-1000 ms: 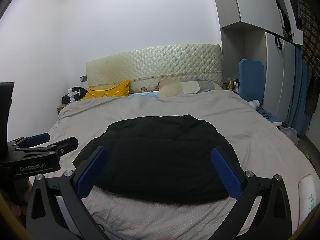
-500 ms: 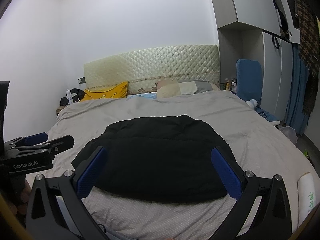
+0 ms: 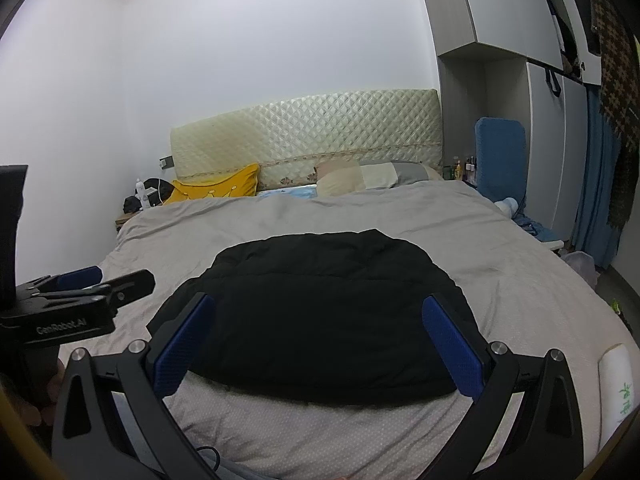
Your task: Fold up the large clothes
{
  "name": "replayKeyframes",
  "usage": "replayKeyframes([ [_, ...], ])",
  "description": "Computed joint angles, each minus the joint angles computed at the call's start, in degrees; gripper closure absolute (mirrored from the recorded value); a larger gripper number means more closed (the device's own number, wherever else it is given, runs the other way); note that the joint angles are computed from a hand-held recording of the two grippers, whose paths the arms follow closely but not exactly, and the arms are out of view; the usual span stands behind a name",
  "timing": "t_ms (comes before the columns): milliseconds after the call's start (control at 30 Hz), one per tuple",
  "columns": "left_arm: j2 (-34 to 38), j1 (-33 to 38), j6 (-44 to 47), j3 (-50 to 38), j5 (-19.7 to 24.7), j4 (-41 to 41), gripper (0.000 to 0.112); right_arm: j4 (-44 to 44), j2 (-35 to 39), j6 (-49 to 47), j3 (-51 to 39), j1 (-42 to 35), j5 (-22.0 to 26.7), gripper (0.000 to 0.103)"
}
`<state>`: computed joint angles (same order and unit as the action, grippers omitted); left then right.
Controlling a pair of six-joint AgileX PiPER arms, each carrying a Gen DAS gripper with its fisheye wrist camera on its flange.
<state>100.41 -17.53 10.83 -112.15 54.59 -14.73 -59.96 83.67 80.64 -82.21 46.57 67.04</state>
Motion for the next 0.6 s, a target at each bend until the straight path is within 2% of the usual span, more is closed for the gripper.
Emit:
replayKeyframes([
  [600,-0.2,0.1,1.2,1.0,-0.1,-1.2,0.010,0.8,0.4,-1.1,-0.9,-0.8,-0.1,0.000],
])
